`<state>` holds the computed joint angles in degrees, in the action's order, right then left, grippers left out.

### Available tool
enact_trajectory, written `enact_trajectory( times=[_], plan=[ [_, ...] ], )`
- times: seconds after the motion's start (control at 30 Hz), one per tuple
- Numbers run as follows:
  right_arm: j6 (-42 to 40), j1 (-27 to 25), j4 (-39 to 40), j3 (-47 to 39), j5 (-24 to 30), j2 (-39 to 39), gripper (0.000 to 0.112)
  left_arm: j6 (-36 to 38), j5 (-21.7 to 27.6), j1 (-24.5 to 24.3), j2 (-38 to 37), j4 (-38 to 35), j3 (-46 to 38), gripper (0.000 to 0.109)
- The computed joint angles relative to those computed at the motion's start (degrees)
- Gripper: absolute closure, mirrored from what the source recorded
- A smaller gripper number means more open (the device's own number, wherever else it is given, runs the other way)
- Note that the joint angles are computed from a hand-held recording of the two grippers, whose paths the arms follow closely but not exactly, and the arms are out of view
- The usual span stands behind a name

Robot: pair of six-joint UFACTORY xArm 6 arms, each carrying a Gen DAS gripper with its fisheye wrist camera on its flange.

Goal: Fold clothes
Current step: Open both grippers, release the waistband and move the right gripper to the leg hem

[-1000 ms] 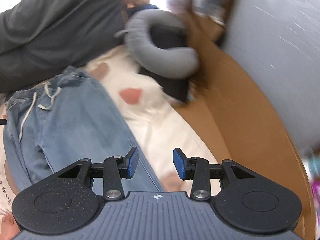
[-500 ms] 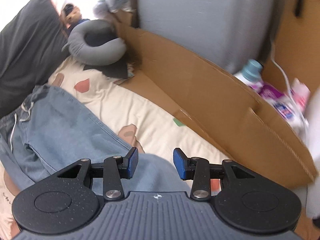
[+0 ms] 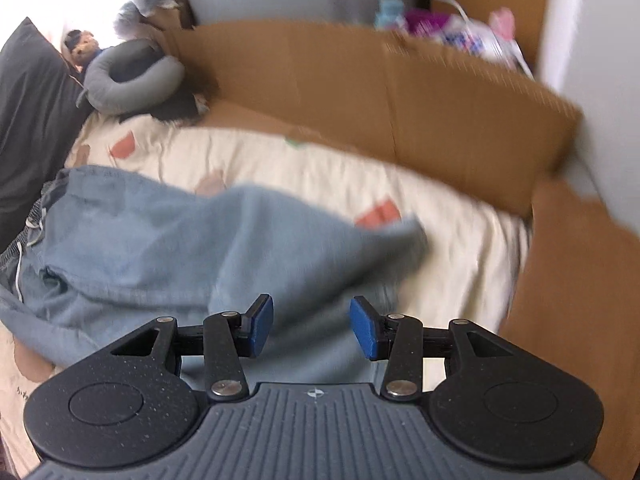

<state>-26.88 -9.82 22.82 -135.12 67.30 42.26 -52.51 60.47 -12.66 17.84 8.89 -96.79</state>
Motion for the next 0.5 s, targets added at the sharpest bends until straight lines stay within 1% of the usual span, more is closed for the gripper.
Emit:
enact_trajectory(
  times=[0.07,0.23,0.37,0.5],
  plan=[
    [-0.4,-0.5,0.7,10.2,-3.6,-5.3,0.062,-0.2,0.2,0.1,0.0,-0.2,0.1,0.073],
    [-0.5,-1.1,2.7,28.9,-10.7,-14.5,0.062,-0.5,-0.2,0.4,-0.5,-1.7,1.0,0.073],
    [-1.2,-0.4,3.9,38.1,-13.9,-18.2,0.062,-1.3,-0.2,0.4,-0.6,-1.4,1.6,0.073],
    [-0.4,-0.1,5.3,44.2,-16.7,-20.7,0.062,-0.9,-1.0,0.4,-0.3,-1.9,2.8,0.073]
  ],
)
